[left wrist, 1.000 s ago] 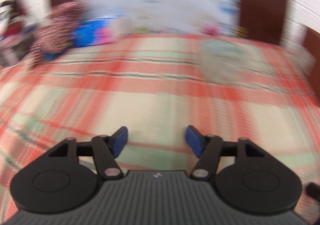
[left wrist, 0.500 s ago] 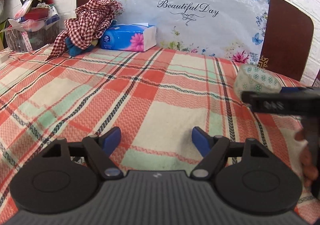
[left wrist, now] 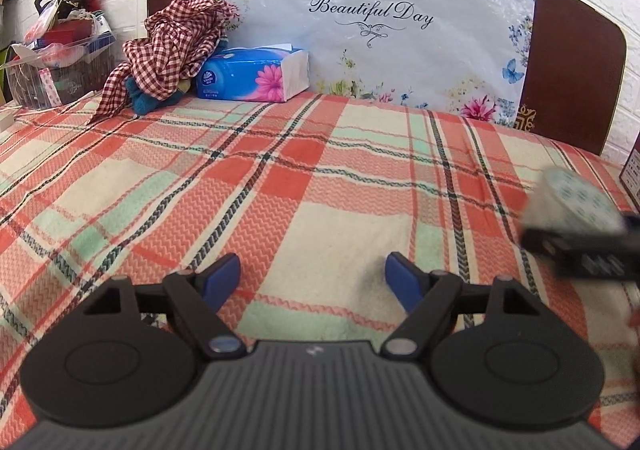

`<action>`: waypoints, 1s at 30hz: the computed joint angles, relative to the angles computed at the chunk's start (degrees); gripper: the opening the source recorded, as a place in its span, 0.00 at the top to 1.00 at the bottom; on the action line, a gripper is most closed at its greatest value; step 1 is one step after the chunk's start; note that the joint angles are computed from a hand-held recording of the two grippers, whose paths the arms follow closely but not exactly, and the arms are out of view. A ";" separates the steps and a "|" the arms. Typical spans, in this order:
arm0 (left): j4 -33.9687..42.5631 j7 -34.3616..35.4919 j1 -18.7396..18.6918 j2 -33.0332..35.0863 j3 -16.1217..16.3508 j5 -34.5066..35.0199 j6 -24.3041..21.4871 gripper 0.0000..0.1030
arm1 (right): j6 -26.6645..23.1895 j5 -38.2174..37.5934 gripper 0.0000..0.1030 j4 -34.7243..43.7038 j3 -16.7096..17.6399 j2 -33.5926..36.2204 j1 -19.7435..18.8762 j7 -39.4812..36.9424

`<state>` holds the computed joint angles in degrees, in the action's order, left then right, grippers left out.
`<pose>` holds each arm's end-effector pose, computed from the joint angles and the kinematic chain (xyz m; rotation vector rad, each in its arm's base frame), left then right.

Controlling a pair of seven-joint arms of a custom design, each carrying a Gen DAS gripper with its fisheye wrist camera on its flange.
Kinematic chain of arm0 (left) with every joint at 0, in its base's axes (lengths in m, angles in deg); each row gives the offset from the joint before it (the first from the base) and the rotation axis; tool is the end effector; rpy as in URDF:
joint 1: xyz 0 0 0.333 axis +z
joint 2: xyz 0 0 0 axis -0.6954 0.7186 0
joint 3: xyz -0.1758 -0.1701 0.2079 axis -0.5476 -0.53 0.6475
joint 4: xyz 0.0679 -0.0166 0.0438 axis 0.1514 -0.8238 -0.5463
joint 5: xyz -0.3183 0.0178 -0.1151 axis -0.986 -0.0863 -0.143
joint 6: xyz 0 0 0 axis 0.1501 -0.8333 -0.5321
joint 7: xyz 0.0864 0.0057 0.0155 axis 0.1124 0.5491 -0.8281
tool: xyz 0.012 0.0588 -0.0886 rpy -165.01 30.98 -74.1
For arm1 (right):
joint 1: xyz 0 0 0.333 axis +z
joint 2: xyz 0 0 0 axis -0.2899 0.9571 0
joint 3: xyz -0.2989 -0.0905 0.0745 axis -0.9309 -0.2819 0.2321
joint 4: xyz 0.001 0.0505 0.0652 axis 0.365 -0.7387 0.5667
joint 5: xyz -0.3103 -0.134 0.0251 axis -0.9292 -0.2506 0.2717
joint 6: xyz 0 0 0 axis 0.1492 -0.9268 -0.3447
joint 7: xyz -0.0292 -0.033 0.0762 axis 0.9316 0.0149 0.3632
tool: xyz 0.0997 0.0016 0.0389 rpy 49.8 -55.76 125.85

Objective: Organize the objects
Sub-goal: 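Grasp the clear packing tape roll with the left gripper and lift it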

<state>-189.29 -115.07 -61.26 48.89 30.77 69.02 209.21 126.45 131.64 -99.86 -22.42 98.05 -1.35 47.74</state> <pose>0.4298 -0.2209 0.4243 -2.0232 0.8551 -0.5079 0.5824 0.2333 0.4282 -2.0739 0.7659 -0.4306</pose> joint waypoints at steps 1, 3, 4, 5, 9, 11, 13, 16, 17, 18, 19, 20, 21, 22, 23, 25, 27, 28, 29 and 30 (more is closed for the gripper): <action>0.24 0.45 -0.01 0.17 0.00 -0.21 -0.19 0.21 | -0.92 1.95 0.14 -2.81 0.15 -2.20 -1.44 -2.19; 0.80 1.40 -0.17 0.56 -0.10 -0.75 -0.87 0.21 | -2.88 5.56 0.14 -8.43 -1.01 -6.69 -3.27 -6.12; 1.07 1.86 -0.29 0.76 -0.15 -1.02 -1.26 0.20 | -3.71 6.96 0.14 -11.18 -2.07 -8.90 -3.75 -7.58; 1.39 2.41 -0.45 0.97 -0.22 -1.34 -1.73 0.20 | -4.56 8.14 0.14 -13.94 -3.29 -11.15 -4.18 -8.84; 3.73 6.01 -1.45 2.52 -0.61 -3.37 -5.03 0.20 | -6.41 11.30 0.14 -23.40 -8.43 -19.01 -5.24 -11.88; 6.76 9.61 -2.66 4.43 -1.14 -5.09 -9.25 0.20 | -7.07 12.81 0.14 -26.73 -10.50 -21.83 -5.78 -13.37; 9.12 12.76 -3.68 5.29 -1.33 -6.34 -9.17 0.20 | -6.48 14.73 0.14 -28.71 -11.73 -23.57 -5.98 -15.20; 9.65 13.52 -3.76 3.74 -1.23 -5.87 4.69 0.20 | -7.86 16.28 0.14 -30.63 -13.06 -25.28 -6.43 -16.51; 10.66 13.90 -3.96 3.94 -1.34 -5.25 8.83 0.20 | -8.08 17.19 0.14 -31.18 -13.24 -25.68 -6.47 -17.71; 11.87 14.41 -4.13 4.45 -1.39 -4.49 13.55 0.20 | -8.03 18.31 0.14 -31.67 -13.27 -26.02 -6.43 -19.42; 13.22 15.34 -4.16 5.15 -1.30 -4.22 18.30 0.20 | -7.88 19.22 0.14 -32.17 -13.24 -26.51 -6.37 -21.09; 14.87 16.64 -4.16 6.45 -1.17 -4.29 23.13 0.20 | -7.63 20.31 0.14 -32.45 -13.13 -26.78 -6.23 -22.75; 16.71 19.05 -4.25 7.96 -1.11 -5.17 27.05 0.20 | -7.73 20.87 0.14 -32.67 -13.20 -26.99 -6.26 -23.68; 19.04 22.47 -4.74 9.85 -1.26 -6.51 29.27 0.20 | -8.02 20.58 0.14 -32.75 -13.30 -27.08 -6.33 -23.39; 21.42 26.34 -5.54 11.64 -1.40 -8.20 29.56 0.20 | -8.40 19.93 0.14 -32.84 -13.46 -27.18 -6.46 -22.55; 26.20 34.41 -7.16 15.23 -1.80 -13.22 27.43 0.25 | -9.19 19.25 0.14 -32.76 -13.84 -27.11 -6.79 -21.37; 30.09 40.94 -7.95 18.52 -2.23 -19.54 24.96 0.40 | -10.00 18.79 0.14 -32.55 -14.24 -27.09 -7.22 -20.40; 31.92 44.08 -8.10 20.02 -2.49 -22.98 23.19 0.54 | -10.74 18.23 0.15 -32.61 -14.47 -27.16 -7.48 -19.69; 33.32 46.91 -8.12 21.33 -2.74 -26.15 21.87 0.64 | -11.40 17.94 0.16 -32.71 -14.66 -27.28 -7.70 -19.37; 33.69 48.90 -7.93 22.14 -2.94 -28.68 22.36 0.72 | -12.06 17.54 0.16 -32.95 -14.80 -27.51 -7.89 -19.21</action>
<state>-155.60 -66.17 -69.18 71.03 27.83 40.34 231.57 114.38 149.18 -132.81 -37.23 70.54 -9.25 28.52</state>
